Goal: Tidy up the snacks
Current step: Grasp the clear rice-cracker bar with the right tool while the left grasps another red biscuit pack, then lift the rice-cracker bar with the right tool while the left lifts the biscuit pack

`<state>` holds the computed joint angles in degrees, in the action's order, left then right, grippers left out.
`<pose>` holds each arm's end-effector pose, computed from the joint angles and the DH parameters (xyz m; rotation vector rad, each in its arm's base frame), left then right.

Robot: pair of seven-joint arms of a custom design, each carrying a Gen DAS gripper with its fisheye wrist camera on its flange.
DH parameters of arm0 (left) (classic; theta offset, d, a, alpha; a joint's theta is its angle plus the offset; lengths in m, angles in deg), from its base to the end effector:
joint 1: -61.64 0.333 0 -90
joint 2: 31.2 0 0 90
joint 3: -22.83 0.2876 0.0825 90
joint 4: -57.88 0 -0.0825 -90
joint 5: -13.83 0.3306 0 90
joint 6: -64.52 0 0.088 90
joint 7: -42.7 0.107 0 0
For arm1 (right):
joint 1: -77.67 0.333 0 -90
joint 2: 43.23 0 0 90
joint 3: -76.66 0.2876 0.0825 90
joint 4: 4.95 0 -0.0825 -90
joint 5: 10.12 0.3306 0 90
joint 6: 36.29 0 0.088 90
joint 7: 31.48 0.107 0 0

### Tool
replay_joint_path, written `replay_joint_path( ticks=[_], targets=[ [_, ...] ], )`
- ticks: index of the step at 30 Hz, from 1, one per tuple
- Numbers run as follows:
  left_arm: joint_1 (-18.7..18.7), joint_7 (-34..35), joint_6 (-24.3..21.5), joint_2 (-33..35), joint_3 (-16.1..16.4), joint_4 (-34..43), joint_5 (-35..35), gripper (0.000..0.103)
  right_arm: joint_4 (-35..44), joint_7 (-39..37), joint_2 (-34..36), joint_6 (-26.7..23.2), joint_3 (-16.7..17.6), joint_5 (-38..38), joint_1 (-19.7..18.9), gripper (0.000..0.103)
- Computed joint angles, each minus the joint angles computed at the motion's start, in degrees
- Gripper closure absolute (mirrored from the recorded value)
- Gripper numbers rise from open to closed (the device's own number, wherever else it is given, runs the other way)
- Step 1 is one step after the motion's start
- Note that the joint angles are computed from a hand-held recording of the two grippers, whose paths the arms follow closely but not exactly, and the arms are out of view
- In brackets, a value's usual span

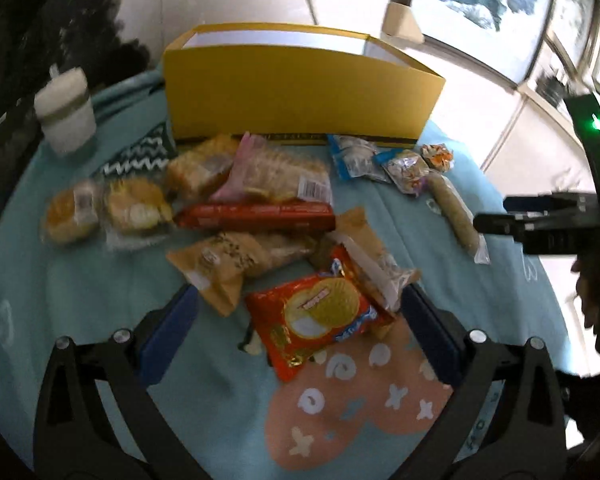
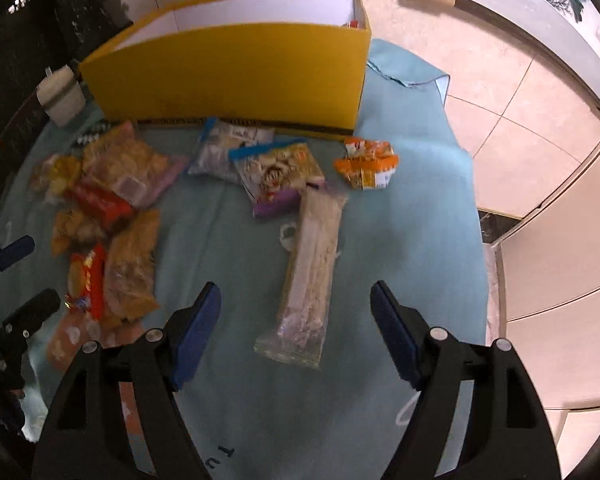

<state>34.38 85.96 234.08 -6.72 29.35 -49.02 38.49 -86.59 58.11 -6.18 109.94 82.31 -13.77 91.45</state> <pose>0.5742 -0.2561 0.3698 -1.9011 1.8453 -0.8065 0.6614 0.2170 0.3739 -2.2324 1.5515 -0.3829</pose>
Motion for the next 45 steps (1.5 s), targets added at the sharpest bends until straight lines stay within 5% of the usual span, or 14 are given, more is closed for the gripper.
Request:
replay_joint_path(
  ticks=[8,13,14,15,17,21,23,26,32,45],
  targets=[
    [-3.9,-7.6,-2.6,5.1,3.9,4.5,0.9,0.002,4.0,2.9,3.0,-2.6,-1.9,-2.5,1.3,0.025],
    [-3.6,-6.7,-7.0,8.0,3.1,7.8,2.4,0.002,9.9,4.2,7.3,-4.3,-2.9,-4.2,2.3,0.025],
    [-3.4,-5.8,-7.6,8.0,2.6,7.9,3.2,0.002,13.0,3.3,9.2,-7.0,-2.3,-3.6,2.0,0.038],
    [-3.1,-5.9,-7.0,7.7,2.5,7.3,4.0,0.008,15.9,1.2,11.1,-10.4,-1.1,-2.4,1.3,0.068],
    [-4.2,-8.5,-6.1,6.3,4.4,5.3,6.9,0.03,15.8,-0.7,11.1,-10.7,-0.6,-1.5,1.2,0.072],
    [-0.5,-6.9,-2.8,3.5,1.9,0.9,7.4,0.052,12.7,-2.9,9.5,-9.2,0.8,1.6,-0.3,0.073],
    [0.5,-5.5,-1.6,2.1,0.7,-1.1,6.3,0.053,9.0,-3.7,7.4,-7.4,1.6,3.4,-1.4,0.073],
    [-2.6,-8.1,0.8,-1.0,4.1,-5.0,10.9,0.054,3.3,-5.5,4.1,-5.0,3.1,6.5,-3.0,0.073],
    [-3.3,-14.4,2.5,-5.2,5.7,-9.0,17.5,0.054,-5.8,-8.1,-1.2,-1.1,4.8,10.5,-4.2,0.073],
    [2.1,-24.9,2.1,-10.1,1.3,-10.0,31.5,0.055,-12.1,-12.3,-7.4,4.1,6.7,16.0,-5.0,0.073]
  ],
)
